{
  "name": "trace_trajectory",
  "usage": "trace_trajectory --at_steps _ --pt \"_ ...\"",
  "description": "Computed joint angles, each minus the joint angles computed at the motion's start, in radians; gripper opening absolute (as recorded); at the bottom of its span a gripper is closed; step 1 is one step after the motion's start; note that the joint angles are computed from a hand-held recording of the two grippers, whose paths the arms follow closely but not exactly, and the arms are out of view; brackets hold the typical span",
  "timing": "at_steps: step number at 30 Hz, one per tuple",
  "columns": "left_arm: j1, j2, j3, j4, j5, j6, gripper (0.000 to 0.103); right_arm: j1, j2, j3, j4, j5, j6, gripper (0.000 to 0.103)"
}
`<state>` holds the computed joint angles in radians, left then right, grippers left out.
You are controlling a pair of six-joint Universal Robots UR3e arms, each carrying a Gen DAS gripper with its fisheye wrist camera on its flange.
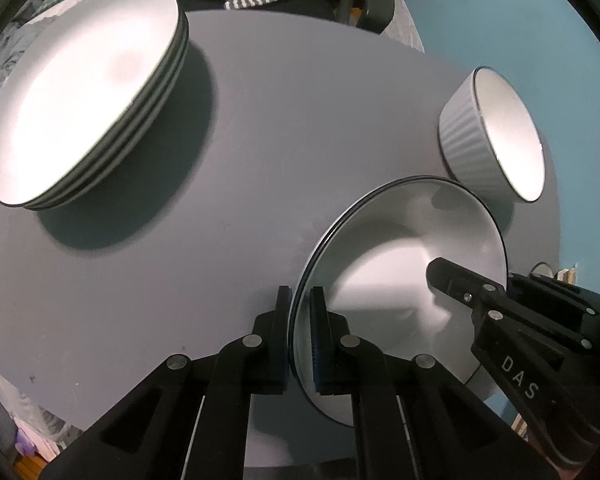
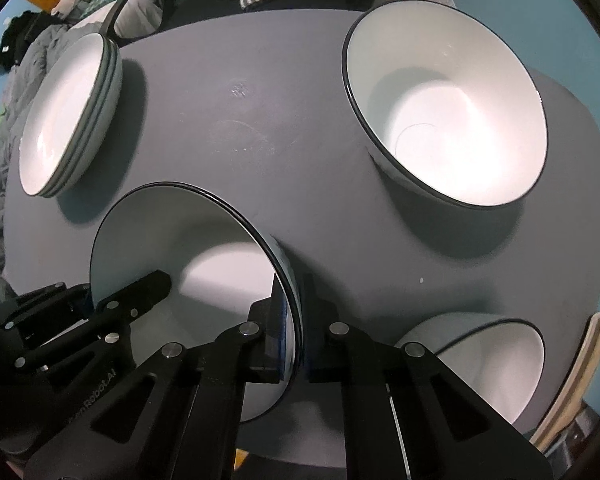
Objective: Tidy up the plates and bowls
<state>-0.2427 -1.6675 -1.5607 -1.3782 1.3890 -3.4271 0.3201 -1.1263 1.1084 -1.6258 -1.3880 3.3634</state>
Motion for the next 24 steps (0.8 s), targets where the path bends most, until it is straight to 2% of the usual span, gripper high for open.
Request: trace_trajectory --at_steps 7,12,14,17,24 --pt "0.009 -0.019 0.152 -0.103 -0.007 0.039 0.008 -0.009 0.015 -0.147 0.106 -0.006 0.017 0.006" --pt "0.071 0.000 0.246 -0.192 -0.030 0.138 0.008 -0.044 -0.008 -0.239 0.191 -0.016 0.009 0.006" --pt "0.057 -0.041 0.318 -0.209 -0.042 0.134 0.008 -0.064 -0.008 -0.268 0.208 -0.021 0.003 0.006" --pt "0.031 -0.117 0.427 -0.222 -0.045 0.130 0.008 -0.065 -0.034 -0.216 0.170 -0.026 0.031 0.006" --pt "-0.039 -0.459 0.945 -0.372 -0.038 0.133 0.008 -0.146 0.036 -0.341 0.213 -0.032 0.020 0.006"
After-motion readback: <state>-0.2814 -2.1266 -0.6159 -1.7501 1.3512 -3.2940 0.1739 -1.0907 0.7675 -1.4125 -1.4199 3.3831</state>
